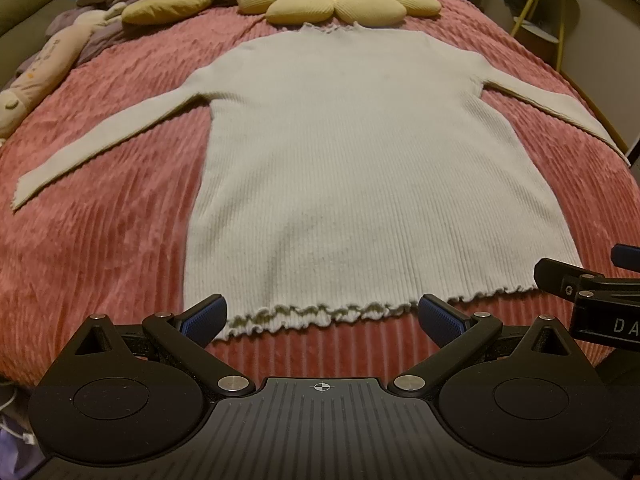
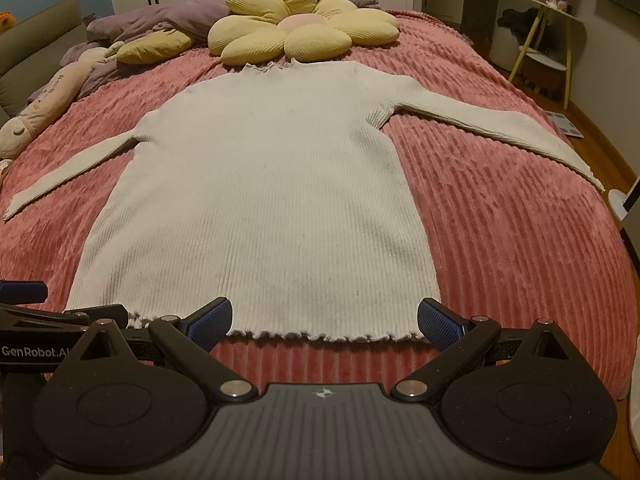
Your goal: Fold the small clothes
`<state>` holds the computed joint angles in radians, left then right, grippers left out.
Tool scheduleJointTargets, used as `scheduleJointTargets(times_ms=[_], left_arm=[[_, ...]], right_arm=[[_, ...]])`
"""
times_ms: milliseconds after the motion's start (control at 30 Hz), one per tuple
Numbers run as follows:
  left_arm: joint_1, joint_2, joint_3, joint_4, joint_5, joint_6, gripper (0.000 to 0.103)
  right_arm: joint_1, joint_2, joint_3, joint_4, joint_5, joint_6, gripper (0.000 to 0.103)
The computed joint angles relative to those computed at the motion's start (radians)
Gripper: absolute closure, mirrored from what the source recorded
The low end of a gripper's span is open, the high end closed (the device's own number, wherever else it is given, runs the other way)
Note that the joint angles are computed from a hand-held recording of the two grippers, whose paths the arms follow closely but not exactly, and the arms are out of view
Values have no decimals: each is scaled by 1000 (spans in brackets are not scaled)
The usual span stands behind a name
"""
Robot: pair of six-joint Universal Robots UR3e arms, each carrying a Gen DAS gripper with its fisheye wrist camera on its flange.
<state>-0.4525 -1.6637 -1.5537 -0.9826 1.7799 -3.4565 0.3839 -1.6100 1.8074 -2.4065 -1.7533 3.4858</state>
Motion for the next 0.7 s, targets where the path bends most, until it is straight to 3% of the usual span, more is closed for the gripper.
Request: scheduleJointTargets(times_ms=[700], left_arm=[[11,0,-17,8,-11,2,0]], right_arm=[[-14,-14,24,-27,40,-14,4]])
